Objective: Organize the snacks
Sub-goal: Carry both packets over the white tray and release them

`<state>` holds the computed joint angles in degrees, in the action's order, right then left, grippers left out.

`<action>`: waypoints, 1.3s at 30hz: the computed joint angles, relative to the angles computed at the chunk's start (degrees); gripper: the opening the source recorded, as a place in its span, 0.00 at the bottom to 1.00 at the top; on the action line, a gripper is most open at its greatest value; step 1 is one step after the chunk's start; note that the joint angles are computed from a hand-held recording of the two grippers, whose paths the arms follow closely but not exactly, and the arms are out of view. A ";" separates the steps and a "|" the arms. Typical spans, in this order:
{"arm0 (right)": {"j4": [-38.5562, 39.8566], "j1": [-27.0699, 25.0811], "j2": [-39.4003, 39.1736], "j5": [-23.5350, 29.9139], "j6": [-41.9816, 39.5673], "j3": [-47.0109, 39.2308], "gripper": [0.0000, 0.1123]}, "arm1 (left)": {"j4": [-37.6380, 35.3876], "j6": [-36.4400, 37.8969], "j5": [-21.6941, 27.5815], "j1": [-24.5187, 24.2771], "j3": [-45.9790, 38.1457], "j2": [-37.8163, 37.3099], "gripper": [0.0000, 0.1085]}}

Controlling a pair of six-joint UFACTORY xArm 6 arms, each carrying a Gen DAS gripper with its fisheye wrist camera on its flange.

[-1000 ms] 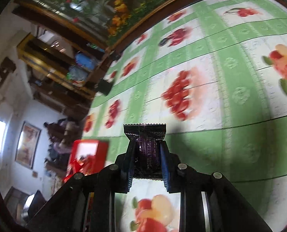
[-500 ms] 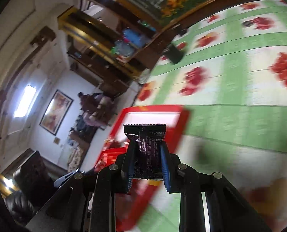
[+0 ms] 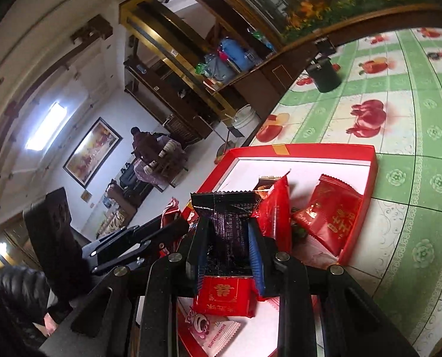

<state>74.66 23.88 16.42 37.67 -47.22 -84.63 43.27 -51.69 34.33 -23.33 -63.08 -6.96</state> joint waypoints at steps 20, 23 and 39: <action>-0.85 1.35 -0.30 -2.12 -0.83 0.01 0.24 | 4.45 -3.33 3.53 -0.71 -1.28 1.30 0.23; -0.53 1.27 -0.33 -2.01 -1.25 0.13 0.24 | 5.42 -4.18 4.25 -0.88 -1.42 1.34 0.23; 2.02 2.44 -2.00 -8.20 -6.10 2.08 0.45 | 16.34 -13.00 13.80 -4.23 -2.98 1.27 0.79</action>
<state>76.68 26.33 14.42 29.47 -53.32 -82.55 59.61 -64.69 48.13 -27.56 -66.06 -5.69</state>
